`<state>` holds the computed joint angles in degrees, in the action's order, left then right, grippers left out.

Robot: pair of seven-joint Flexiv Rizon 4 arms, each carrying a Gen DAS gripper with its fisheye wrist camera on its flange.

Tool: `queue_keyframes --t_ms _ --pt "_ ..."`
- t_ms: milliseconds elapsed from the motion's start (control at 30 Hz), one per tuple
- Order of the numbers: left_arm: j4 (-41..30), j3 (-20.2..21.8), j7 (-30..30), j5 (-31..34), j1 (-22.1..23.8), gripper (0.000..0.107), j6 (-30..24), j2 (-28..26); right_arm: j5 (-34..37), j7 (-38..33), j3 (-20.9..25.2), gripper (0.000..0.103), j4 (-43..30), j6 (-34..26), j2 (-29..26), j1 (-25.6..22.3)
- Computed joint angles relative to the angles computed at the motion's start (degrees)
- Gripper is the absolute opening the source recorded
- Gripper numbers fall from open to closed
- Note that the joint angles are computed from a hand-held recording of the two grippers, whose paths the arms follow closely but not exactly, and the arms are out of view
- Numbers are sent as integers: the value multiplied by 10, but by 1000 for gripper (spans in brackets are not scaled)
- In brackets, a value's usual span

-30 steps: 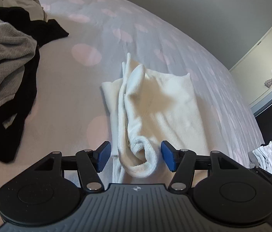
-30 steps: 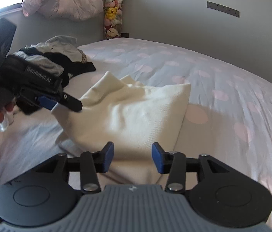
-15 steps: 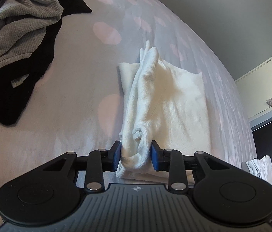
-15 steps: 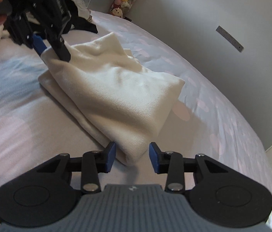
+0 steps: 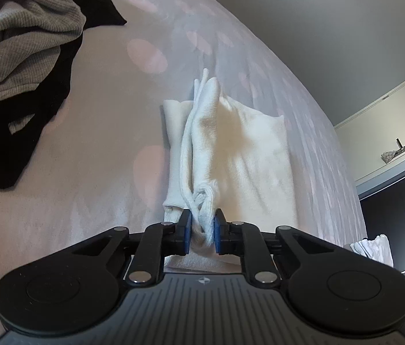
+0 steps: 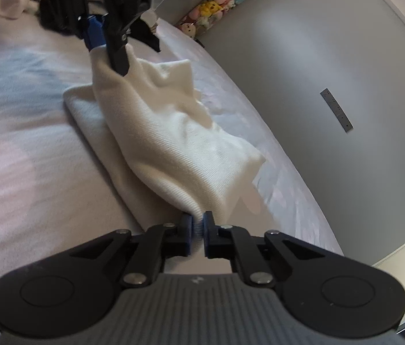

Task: Fold clothes
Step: 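Fold the sweater side over with the right gripper while the left gripper holds the edge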

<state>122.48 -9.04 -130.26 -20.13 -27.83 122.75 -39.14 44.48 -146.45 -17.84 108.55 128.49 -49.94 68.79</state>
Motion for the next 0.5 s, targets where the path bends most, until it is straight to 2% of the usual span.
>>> queue_keyframes --t_ms 100,200,300,400,500 --pt "-2 -19 -10 41 26 10 33 -6 7 21 18 6 -1 22 14 -21" --pt "-11 -28 -6 51 35 10 1 -5 41 22 21 6 -11 3 30 -31" --pt "-21 11 24 2 -8 9 -72 3 56 19 -1 6 -9 -57 36 -14" --pt "-26 29 34 -15 -27 8 -94 4 61 34 -35 6 -5 -103 25 13" --pt "-39 79 60 -50 -78 8 -136 5 53 57 -62 6 -6 -139 18 30"
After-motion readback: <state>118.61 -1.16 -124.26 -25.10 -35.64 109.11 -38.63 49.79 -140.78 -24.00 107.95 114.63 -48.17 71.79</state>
